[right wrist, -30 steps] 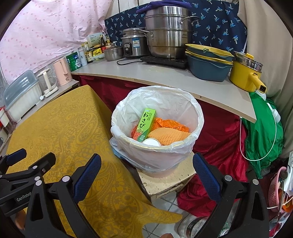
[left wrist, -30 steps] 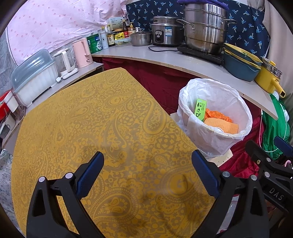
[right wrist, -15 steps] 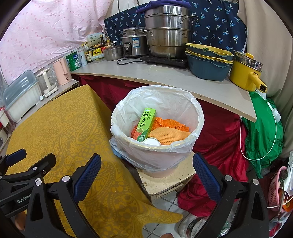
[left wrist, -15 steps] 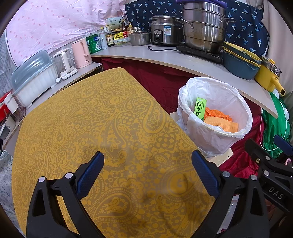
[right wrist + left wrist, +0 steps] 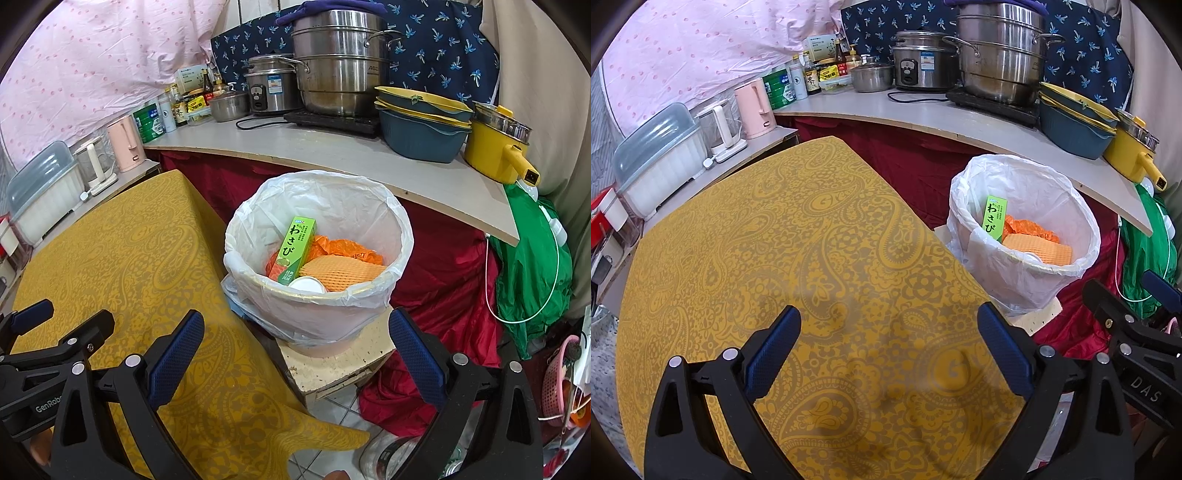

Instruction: Collect trash

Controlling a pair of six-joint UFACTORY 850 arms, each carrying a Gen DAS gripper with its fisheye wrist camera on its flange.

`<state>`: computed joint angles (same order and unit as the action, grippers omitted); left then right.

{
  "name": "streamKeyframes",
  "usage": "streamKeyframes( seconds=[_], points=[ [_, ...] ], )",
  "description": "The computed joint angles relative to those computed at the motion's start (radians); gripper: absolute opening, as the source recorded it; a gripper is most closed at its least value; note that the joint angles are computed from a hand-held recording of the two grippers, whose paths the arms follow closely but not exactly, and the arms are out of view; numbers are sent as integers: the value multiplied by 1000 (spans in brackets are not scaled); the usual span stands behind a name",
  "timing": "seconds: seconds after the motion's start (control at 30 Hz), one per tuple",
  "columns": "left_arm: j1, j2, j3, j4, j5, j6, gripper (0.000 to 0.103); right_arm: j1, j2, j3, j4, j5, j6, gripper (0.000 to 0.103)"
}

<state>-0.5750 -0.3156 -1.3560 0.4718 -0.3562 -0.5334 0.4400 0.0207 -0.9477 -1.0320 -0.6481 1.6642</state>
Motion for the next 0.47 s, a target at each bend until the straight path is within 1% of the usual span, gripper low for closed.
streamKeyframes(
  seconds=[0.3, 0.47],
  points=[
    [4, -3, 0, -15, -3, 6, 92, 0, -2, -1, 1, 0, -1, 97],
    [11, -2, 4, -44, 2, 44, 92, 1, -4, 1, -1, 5, 6, 97]
  ],
)
